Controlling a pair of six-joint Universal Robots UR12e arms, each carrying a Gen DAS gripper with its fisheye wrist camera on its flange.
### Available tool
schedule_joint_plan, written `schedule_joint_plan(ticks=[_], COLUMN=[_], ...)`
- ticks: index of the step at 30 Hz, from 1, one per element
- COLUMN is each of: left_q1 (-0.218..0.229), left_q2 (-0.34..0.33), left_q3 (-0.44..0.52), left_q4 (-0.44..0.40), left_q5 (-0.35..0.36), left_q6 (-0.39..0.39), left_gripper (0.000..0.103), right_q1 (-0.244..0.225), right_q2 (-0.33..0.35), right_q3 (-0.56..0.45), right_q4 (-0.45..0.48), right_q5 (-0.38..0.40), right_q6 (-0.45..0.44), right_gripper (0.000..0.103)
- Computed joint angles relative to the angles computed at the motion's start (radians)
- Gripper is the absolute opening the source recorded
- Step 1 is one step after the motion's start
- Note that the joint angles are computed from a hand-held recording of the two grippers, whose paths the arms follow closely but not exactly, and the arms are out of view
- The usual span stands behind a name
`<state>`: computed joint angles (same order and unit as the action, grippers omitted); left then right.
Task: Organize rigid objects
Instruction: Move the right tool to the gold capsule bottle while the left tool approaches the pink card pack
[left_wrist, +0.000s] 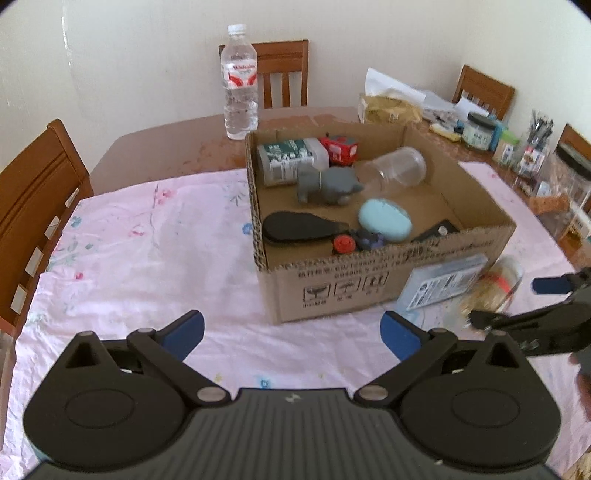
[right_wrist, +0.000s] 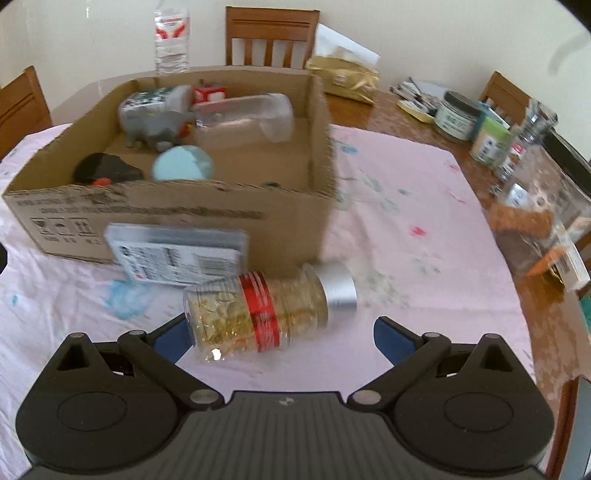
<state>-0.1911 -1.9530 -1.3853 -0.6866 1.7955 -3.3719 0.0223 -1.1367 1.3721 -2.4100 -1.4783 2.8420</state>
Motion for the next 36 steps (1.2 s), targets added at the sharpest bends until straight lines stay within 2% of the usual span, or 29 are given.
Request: schedule_joint_plan(ticks=[5, 9, 14, 19, 27, 33, 36], left_q1=[-0.027, -0.060, -0.097, -0.119, -0.136, -0.134, -0.135], left_q2=[-0.021, -0.053, -0.097, -0.137, -0.193, -0.225, -0.238], left_q3=[0.024, 0.069, 0.128, 0.175, 0.239, 0.278, 0.293], left_q4=[-0.018, -0.059, -0.083, -0.087, -0.081, -0.085, -0.098], left_q5=[0.042, 0.068, 0.101, 0.112, 0.150, 0.135, 0.151], left_q6=[-0.033, -0.078, -0.128, -0.184, -0.254, -0.291, -0.300], left_gripper=[0.101, 0.102, 0.102, 0.102, 0.102, 0.101, 0.101], right_q1=[-0.035, -0.060, -0.089, -0.110, -0.129, -0.131, -0.131], right_q2=[0.009, 0.027, 0.038, 0.038, 0.032, 0.033, 0.033], right_q3=[-0.001, -0.038, -0.054, -0.045, -0.030, -0.029, -0.030], right_q4=[0.013, 0.102, 0.149, 0.153, 0.148, 0.148, 0.149], right_q5=[0.064, 0.140, 0.244, 0.314, 0.376, 0.386, 0.385], right_q6=[-0.072, -0.174, -0.318, -0.410, -0.476, -0.486, -0.486], right_gripper=[0.103, 0.103, 0.103, 0.103, 0.103, 0.103, 0.103])
